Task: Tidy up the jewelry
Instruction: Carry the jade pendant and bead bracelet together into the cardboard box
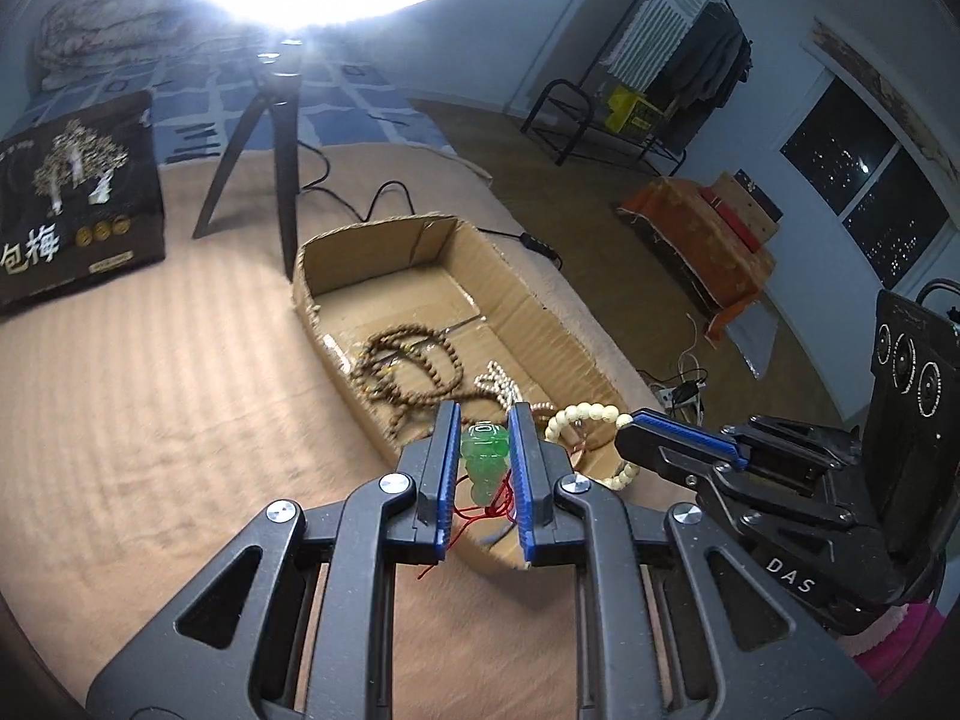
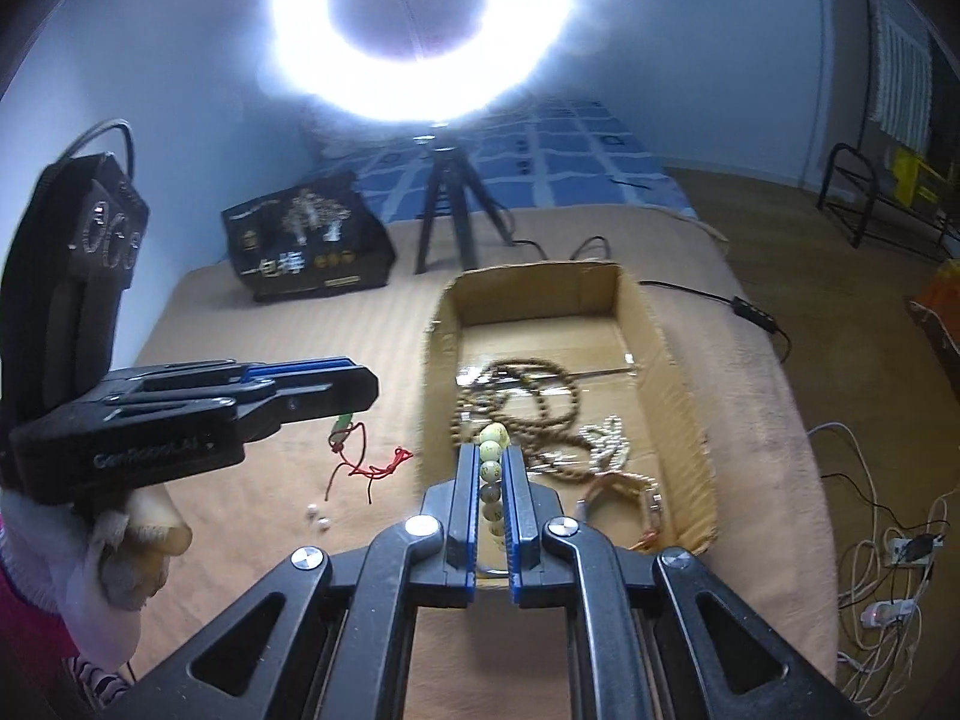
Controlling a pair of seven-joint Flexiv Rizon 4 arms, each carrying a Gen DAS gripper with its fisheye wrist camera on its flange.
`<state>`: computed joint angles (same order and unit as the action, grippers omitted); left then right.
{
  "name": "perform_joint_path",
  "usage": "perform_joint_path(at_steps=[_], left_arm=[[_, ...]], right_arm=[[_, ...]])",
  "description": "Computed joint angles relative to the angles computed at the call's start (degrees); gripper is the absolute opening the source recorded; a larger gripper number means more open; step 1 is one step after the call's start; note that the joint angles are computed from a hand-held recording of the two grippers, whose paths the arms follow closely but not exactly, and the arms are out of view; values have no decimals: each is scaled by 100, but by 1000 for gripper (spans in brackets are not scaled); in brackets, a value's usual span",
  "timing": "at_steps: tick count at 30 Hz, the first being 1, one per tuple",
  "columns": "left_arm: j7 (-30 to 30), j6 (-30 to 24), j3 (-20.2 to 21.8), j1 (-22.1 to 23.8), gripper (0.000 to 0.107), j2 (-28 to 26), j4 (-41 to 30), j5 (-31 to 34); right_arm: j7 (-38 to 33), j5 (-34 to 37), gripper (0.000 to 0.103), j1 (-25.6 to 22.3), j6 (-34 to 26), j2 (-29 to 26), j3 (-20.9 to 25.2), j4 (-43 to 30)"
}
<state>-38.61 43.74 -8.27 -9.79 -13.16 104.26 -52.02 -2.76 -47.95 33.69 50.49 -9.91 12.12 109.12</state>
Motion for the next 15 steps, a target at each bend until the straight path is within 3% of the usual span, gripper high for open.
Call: perform_joint_path(at_steps=[15], left_arm=[[-292, 622, -241, -198, 15, -525, -174, 358]], right_arm=[[-179, 563, 4, -305, 196, -77, -62, 322]])
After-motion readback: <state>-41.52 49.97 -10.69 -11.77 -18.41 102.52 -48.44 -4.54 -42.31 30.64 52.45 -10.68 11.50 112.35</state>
